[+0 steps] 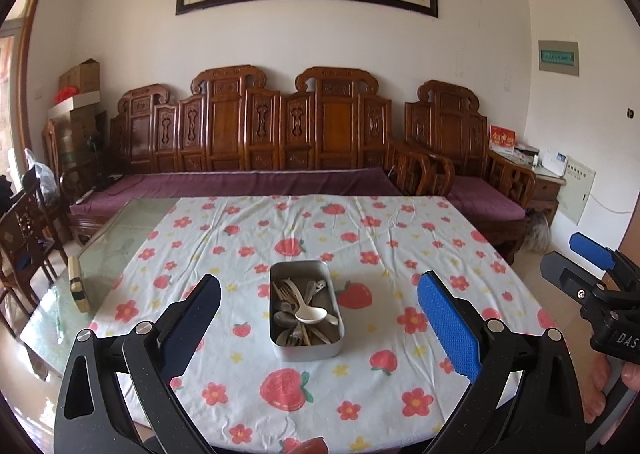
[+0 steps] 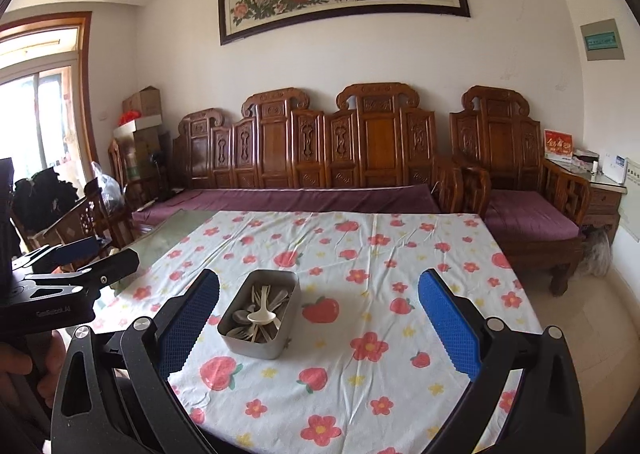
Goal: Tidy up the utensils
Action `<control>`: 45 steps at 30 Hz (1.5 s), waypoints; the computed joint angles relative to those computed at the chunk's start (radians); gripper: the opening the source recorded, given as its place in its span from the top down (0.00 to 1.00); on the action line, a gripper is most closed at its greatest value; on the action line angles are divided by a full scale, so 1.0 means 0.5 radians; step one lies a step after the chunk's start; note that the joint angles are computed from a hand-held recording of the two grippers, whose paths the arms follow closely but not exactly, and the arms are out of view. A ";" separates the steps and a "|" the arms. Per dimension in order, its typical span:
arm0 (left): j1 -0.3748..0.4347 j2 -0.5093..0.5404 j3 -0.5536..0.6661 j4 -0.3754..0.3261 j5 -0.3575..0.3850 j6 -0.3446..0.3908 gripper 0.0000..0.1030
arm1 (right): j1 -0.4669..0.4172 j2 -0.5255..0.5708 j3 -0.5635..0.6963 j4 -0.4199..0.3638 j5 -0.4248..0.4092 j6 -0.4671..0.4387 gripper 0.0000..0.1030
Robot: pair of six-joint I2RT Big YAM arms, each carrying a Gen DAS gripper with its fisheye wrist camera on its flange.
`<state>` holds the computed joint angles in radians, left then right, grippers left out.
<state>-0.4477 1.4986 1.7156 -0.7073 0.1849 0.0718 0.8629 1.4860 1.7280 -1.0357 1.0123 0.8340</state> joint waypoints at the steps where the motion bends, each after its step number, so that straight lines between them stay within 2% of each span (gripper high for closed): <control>1: -0.001 -0.011 -0.004 0.004 0.000 -0.005 0.08 | 0.007 0.004 0.012 -0.020 0.011 0.015 0.03; 7: -0.018 -0.058 -0.037 0.040 -0.022 0.009 0.08 | 0.050 0.029 0.072 -0.121 0.079 0.076 0.03; 13: -0.032 -0.095 -0.087 0.088 -0.033 0.017 0.08 | 0.061 0.032 0.081 -0.122 0.098 0.077 0.03; 45: -0.038 -0.108 -0.104 0.085 -0.046 0.005 0.08 | 0.080 0.050 0.123 -0.171 0.111 0.110 0.03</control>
